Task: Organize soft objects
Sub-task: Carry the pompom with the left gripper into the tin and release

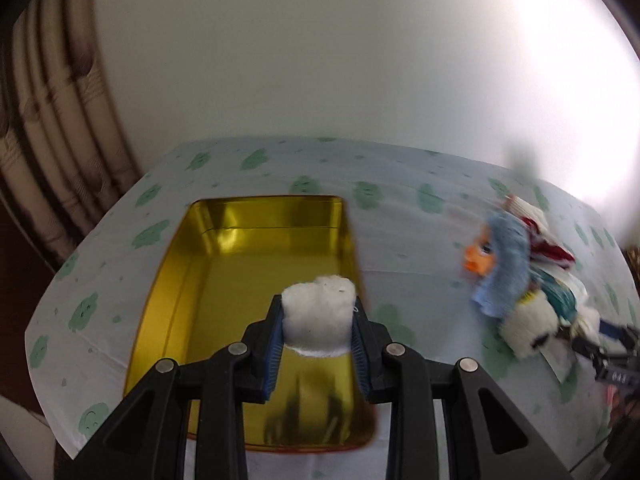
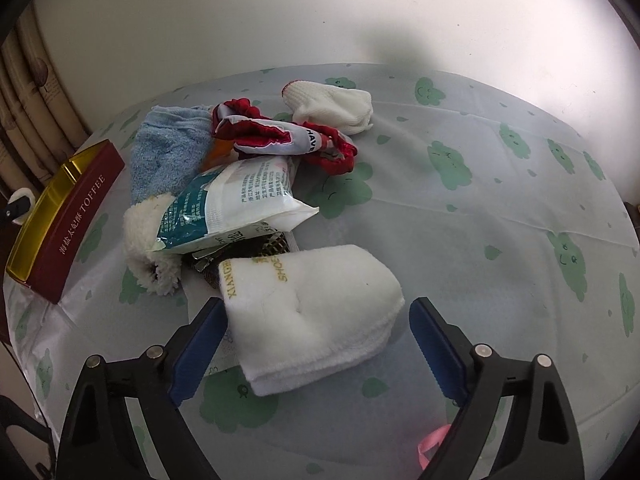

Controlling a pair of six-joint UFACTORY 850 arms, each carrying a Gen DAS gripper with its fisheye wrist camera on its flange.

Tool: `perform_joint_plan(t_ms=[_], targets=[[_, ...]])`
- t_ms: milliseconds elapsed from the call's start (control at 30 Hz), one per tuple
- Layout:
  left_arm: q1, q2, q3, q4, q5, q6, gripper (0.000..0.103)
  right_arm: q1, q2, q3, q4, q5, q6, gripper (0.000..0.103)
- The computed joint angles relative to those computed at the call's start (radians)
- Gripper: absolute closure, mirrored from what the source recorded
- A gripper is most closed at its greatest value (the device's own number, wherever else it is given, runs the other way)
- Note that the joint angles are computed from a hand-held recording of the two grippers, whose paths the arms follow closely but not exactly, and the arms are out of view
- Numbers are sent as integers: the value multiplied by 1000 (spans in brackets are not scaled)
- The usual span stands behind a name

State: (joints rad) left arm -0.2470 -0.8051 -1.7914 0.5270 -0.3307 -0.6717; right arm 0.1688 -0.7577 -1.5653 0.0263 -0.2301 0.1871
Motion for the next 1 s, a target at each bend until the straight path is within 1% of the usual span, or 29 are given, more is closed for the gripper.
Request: perform_joint_plan(t_ms=[67, 100, 133, 233, 267, 333, 400, 500, 633, 700, 767, 833, 1000], targets=[[18, -18, -28, -55, -13, 41, 73, 0, -3, -4, 12, -1, -12, 17], [26, -32, -50, -77, -27, 62, 73, 1, -6, -7, 12, -3, -12, 17], [31, -46, -72, -70, -46, 54, 73, 1, -7, -8, 14, -3, -16, 17], [47, -80, -124, -107, -72, 111, 73, 5, -9, -11, -30, -3, 17, 17], [51, -97, -151, -119, -92, 137, 73, 6, -9, -11, -36, -2, 24, 17], [58, -124, -187, -134, -113, 166, 73, 6, -11, -14, -16, -1, 5, 19], [67, -163, -244, -210, -144, 248, 73, 6, -13, -17, -4, -3, -3, 19], [77, -205, -306, -274, -182, 307, 73, 5, -15, -18, 29, -6, -34, 21], [78, -244, -359, -264, -210, 324, 73, 4, -16, -17, 41, -5, -47, 23], [78, -272, -401, -250, -241, 319, 73, 4, -16, -14, 40, -1, -49, 25], [79, -304, -451, -267, -278, 342, 71, 4, -14, -11, 56, 3, -63, 28], [79, -322, -477, -263, -300, 346, 71, 3, -13, -7, 84, 10, -88, 30], [76, -337, -495, -265, -322, 366, 69, 1, -17, -12, 124, 9, -131, 35]])
